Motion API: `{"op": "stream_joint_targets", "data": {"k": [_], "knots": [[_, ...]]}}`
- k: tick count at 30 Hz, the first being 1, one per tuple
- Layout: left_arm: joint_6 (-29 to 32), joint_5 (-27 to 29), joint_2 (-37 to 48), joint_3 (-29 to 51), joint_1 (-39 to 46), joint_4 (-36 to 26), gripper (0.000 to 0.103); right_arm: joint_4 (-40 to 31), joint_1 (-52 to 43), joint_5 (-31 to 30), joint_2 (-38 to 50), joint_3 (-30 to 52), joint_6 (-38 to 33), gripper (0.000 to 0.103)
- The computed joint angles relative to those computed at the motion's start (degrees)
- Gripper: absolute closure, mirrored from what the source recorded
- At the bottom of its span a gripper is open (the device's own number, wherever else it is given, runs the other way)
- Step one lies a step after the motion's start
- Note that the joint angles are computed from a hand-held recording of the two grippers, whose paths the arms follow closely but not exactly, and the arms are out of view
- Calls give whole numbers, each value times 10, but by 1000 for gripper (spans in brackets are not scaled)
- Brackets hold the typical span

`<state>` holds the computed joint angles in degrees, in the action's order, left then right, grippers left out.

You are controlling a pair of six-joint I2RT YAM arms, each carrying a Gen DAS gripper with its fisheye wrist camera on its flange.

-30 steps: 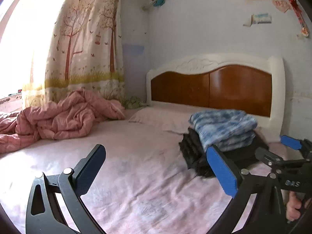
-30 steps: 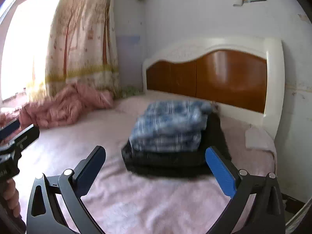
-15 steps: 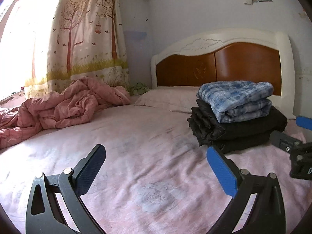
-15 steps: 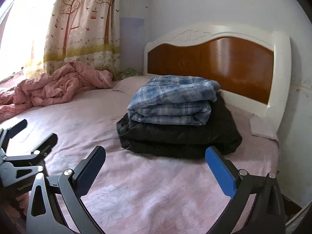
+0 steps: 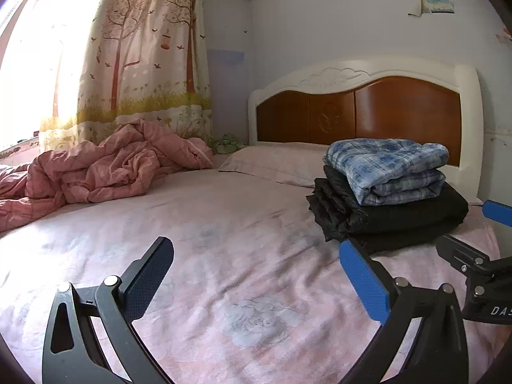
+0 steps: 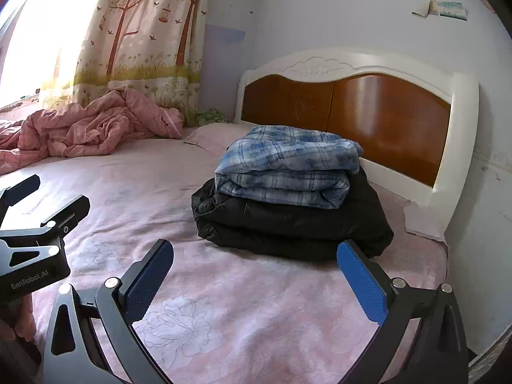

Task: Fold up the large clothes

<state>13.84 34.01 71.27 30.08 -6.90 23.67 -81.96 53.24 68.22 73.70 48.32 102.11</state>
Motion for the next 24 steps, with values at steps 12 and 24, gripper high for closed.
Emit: {"op": "stream_joint_targets", "data": {"k": [12, 24], "knots": [[-1, 29, -2, 4, 14, -12, 0, 29, -6, -9, -17, -6, -33, 0], [-3, 30, 4, 8, 14, -10, 0, 64, -16, -13, -48, -22, -74, 0]]}}
